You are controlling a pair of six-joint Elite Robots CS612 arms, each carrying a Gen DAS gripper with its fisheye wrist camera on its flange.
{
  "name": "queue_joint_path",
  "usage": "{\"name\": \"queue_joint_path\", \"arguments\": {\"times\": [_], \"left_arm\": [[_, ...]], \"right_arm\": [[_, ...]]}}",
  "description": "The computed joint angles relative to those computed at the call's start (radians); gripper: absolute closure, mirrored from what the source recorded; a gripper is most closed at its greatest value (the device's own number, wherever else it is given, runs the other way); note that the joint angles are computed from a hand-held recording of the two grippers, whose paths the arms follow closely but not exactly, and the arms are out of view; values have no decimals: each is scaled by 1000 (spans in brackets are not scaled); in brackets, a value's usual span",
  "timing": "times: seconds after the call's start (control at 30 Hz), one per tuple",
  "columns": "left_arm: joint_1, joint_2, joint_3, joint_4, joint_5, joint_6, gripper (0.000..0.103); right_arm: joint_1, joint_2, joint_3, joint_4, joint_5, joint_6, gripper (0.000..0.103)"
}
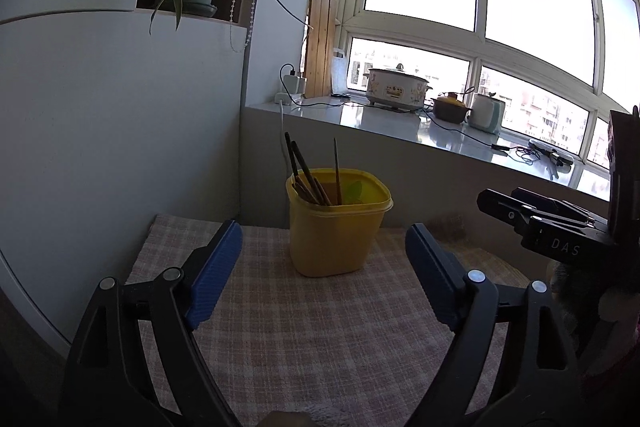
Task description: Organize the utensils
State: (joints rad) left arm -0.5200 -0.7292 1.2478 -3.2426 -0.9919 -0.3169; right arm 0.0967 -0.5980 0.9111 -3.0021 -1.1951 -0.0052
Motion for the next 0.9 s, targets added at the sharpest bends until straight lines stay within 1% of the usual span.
{"name": "queue_joint_path", "arguments": {"times": [0.03, 0.07, 0.13, 0.23, 0.3, 0.37, 0.53, 0.7, 0.9], "left_arm": [[-5, 1, 2, 6, 13, -4, 14], [-8, 2, 3, 11, 28, -8, 8], [-15, 4, 6, 18, 64, -16, 1], [-21, 1, 16, 21, 86, -27, 0], [-27, 0, 14, 49, 127, -50, 0], [-31, 3, 10, 51, 160, -39, 0], [-34, 9, 5, 43, 180, -33, 0], [-36, 13, -3, 48, 198, -36, 0], [-35, 14, -4, 57, 199, -50, 0]], "right_arm": [[0, -3, 12, -7, -8, -2, 24], [0, -7, 24, -13, -18, -7, 24], [0, -14, 47, -28, -45, -11, 24], [-5, -20, 67, -37, -54, 9, 22], [-10, -22, 71, -31, -52, 29, 22], [-12, -22, 76, -38, -66, 44, 21], [-14, -22, 80, -56, -81, 62, 17], [-14, -20, 80, -66, -86, 64, 17], [-14, -21, 86, -62, -87, 65, 17]]}}
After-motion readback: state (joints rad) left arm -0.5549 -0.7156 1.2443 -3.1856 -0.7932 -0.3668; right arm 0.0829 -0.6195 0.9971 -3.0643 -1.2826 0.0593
